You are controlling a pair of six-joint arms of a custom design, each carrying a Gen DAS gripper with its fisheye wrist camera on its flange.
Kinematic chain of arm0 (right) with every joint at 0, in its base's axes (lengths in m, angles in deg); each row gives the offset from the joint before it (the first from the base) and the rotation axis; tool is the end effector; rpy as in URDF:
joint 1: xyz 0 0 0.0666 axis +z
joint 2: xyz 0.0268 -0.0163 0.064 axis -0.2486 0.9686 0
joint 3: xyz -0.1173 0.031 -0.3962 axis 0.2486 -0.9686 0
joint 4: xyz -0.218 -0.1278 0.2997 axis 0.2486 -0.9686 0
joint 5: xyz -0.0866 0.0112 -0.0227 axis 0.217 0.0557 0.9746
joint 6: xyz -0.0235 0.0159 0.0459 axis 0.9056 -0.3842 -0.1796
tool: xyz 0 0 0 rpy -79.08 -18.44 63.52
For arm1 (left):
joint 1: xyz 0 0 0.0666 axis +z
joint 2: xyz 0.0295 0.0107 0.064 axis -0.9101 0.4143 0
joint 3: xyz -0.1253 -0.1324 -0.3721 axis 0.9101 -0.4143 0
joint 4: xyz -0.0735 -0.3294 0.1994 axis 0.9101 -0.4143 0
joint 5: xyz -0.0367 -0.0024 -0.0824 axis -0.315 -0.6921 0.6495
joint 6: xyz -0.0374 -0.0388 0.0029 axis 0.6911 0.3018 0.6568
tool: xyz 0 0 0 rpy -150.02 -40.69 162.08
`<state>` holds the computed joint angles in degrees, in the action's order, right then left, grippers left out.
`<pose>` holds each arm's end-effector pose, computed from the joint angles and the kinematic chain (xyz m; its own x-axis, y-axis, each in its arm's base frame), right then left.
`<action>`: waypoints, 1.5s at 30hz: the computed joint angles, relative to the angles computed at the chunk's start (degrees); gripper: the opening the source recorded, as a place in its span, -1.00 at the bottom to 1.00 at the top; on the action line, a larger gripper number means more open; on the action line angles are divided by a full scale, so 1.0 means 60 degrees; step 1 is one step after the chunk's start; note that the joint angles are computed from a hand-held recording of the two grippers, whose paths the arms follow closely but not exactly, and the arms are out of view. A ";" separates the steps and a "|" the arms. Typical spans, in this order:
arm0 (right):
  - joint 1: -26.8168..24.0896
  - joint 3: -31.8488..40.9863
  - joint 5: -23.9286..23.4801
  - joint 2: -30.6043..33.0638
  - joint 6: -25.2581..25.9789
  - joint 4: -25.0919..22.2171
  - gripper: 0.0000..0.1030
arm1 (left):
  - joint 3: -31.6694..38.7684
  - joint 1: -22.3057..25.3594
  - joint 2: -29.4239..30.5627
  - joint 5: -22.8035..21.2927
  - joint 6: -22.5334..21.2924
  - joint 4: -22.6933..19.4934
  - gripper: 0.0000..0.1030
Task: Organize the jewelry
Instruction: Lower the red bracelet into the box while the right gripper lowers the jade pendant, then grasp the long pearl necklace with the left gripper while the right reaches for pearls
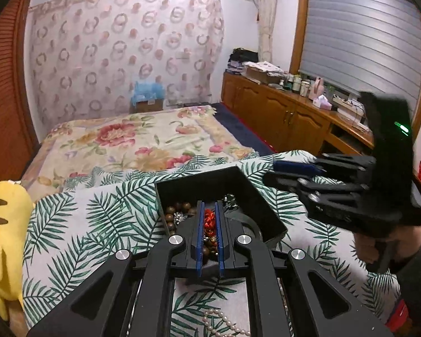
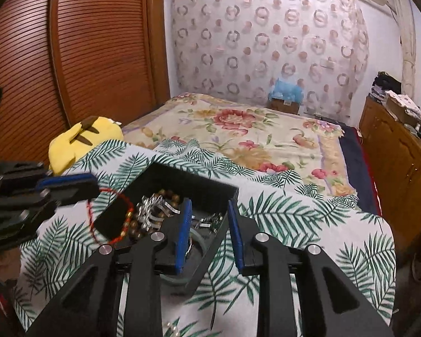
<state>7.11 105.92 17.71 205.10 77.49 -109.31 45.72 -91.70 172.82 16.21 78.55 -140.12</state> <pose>0.6482 0.2673 0.5650 -0.4579 -0.4274 -0.7795 -0.7057 0.7080 0.0264 0.5336 -0.2531 0.5979 -0.6010 -0.0358 -0.7984 0.0750 0.9921 -0.1009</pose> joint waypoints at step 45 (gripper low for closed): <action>-0.0068 -0.5688 0.0039 -0.2718 0.0930 0.0834 -0.62 | -0.2700 -0.0301 -0.0894 0.0198 0.0084 -0.0918 0.85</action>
